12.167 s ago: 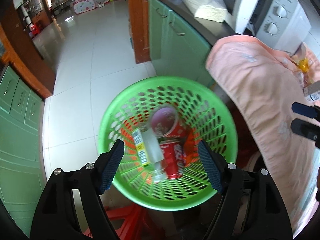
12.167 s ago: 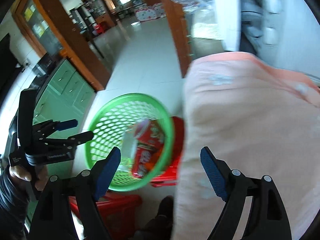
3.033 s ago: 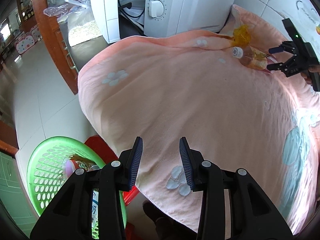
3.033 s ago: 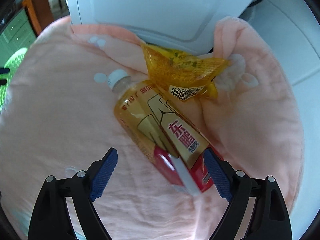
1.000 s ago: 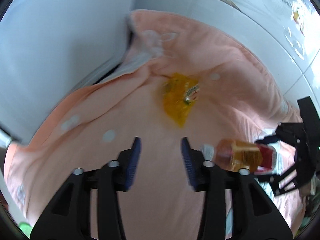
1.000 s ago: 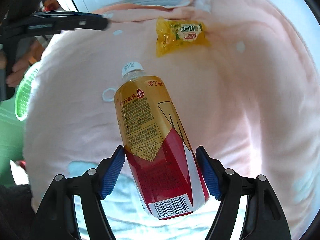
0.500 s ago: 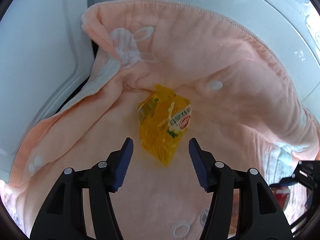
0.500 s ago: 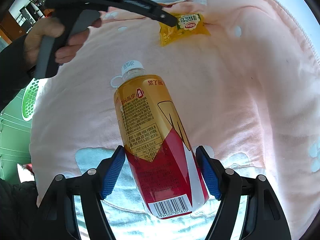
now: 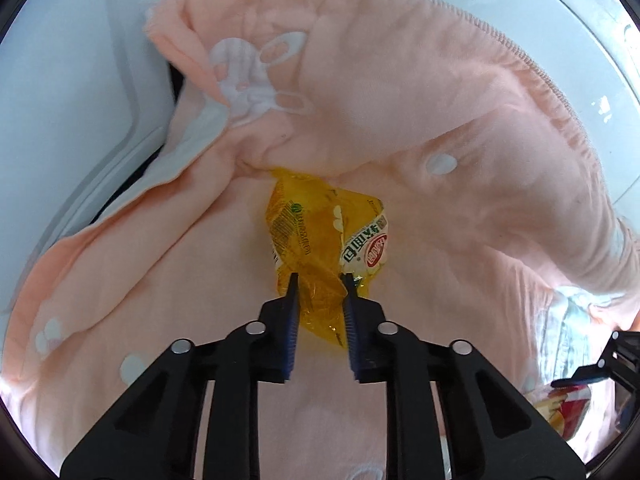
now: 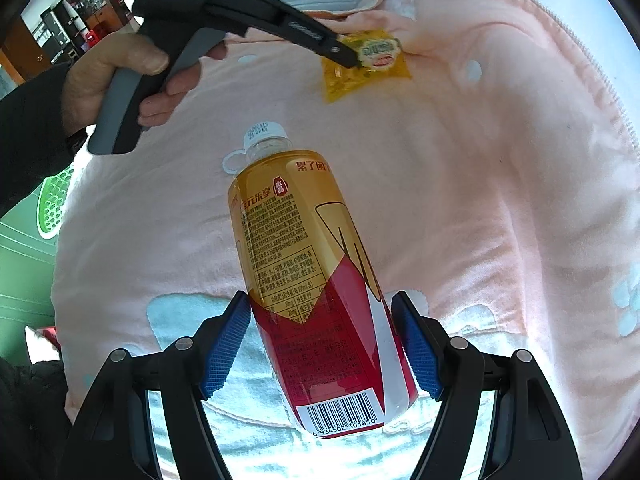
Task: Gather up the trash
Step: 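Grasp the yellow snack packet with the left gripper while the right gripper holds the bottle, then carry the packet to the basket and release it with the left gripper while the right gripper carries the bottle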
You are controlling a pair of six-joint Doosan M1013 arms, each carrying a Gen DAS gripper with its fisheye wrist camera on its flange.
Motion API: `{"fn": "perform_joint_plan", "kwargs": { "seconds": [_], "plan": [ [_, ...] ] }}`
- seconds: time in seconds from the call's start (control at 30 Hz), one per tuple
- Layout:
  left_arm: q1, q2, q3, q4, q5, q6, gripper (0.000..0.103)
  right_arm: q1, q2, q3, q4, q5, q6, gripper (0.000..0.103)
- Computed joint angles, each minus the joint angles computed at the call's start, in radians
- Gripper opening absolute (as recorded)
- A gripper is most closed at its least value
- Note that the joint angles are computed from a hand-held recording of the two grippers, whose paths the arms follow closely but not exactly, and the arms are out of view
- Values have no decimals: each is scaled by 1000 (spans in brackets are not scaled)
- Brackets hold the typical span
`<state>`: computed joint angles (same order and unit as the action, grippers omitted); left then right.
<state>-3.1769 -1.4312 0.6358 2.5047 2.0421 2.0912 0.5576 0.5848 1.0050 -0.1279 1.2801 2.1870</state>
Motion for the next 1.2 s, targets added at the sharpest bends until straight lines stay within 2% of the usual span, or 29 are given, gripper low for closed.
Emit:
{"fn": "perform_joint_plan", "kwargs": {
  "seconds": [0.27, 0.4, 0.57, 0.77, 0.8, 1.1, 1.13, 1.17, 1.2],
  "plan": [
    [63, -11, 70, -104, 21, -74, 17, 10, -14, 9, 39, -59, 32, 68],
    [116, -13, 108, -158, 20, -116, 17, 27, -3, -18, 41, -69, 16, 67],
    [188, -13, 149, -170, 5, -118, 17, 38, 15, -47, 55, -60, 8, 66],
    [273, -4, 161, -182, -25, -145, 17, 46, 66, -126, 98, 31, -41, 67],
    [287, -3, 166, -177, -33, -151, 17, 49, 77, -145, 90, 45, -46, 72],
    [378, -6, 197, -174, -54, -217, 17, 60, 162, -274, 40, 158, -80, 73],
    [386, -8, 202, -172, -55, -222, 17, 60, 171, -286, 34, 176, -88, 73],
    [392, -11, 210, -165, -56, -223, 17, 62, 182, -303, 20, 201, -91, 66],
    [402, -15, 219, -158, -58, -228, 17, 63, 196, -323, 5, 231, -97, 65]
  ]
}}
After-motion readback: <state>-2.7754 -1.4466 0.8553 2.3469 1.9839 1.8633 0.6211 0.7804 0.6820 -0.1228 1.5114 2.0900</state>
